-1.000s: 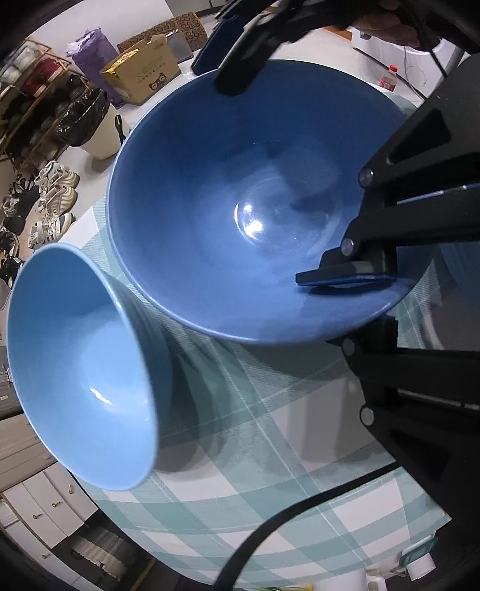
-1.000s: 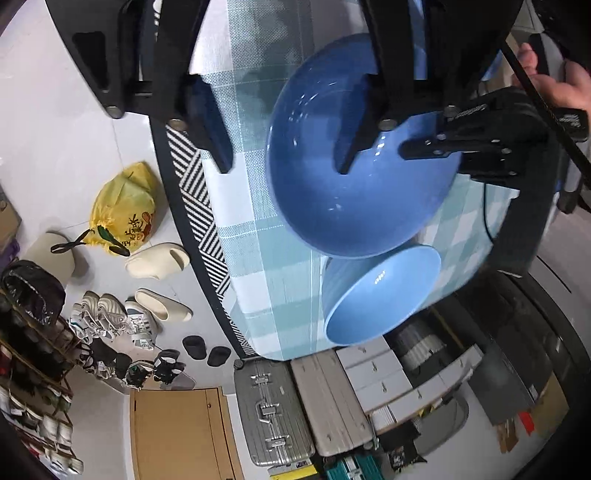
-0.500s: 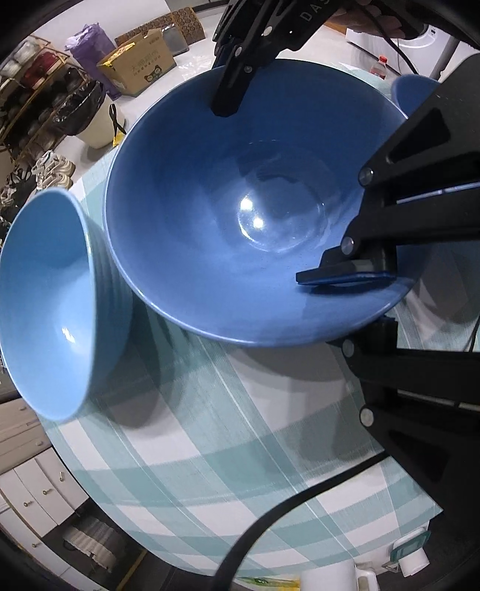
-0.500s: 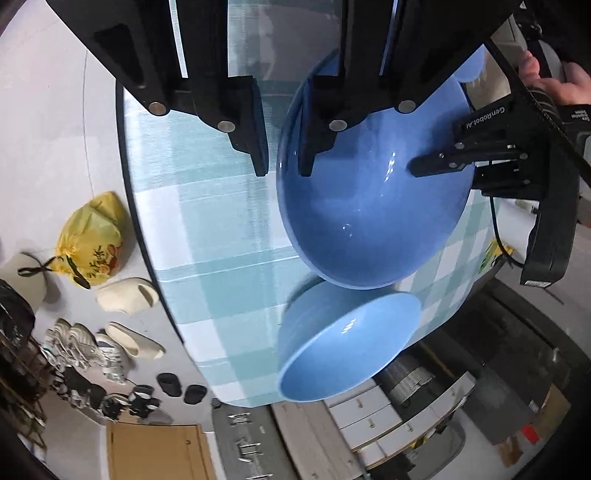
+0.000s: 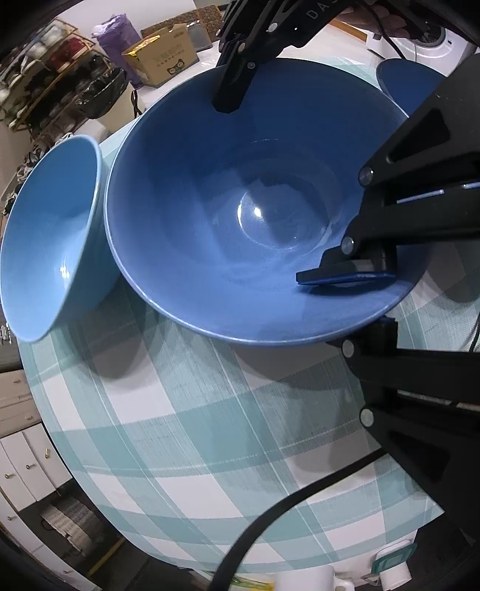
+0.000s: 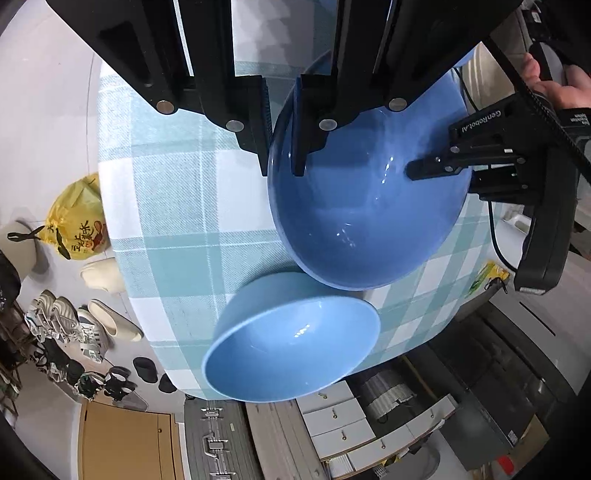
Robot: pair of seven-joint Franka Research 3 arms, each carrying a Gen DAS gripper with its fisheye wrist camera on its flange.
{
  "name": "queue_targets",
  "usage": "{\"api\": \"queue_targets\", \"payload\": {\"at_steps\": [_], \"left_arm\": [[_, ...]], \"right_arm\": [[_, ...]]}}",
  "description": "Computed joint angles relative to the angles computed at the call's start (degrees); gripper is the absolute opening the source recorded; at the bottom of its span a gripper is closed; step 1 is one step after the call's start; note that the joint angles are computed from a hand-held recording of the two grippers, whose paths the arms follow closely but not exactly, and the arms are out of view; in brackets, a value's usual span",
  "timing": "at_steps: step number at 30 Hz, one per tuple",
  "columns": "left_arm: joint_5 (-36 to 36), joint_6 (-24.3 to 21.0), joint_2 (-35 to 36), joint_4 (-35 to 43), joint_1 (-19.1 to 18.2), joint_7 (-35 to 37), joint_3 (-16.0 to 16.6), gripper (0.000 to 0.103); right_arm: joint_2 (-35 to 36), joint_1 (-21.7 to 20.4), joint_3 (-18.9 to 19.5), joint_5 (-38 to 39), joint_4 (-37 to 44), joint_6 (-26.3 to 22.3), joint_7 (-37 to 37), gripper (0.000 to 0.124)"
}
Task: Organize plates and bowls
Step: 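Lift the blue bowl with both grippers toward the other blue bowl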
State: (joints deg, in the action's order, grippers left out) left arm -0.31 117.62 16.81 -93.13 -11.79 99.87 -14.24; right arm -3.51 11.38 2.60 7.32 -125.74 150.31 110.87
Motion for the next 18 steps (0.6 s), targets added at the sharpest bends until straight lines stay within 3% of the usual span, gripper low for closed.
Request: {"api": "queue_targets", "payload": {"at_steps": [18], "left_arm": [[-2.6,2.7,-3.0,-2.4,1.7,1.3,0.4,0.010]], "right_arm": [[0.4,0.7,0.5,-4.1,3.9,-1.3,3.0,0.008]]}}
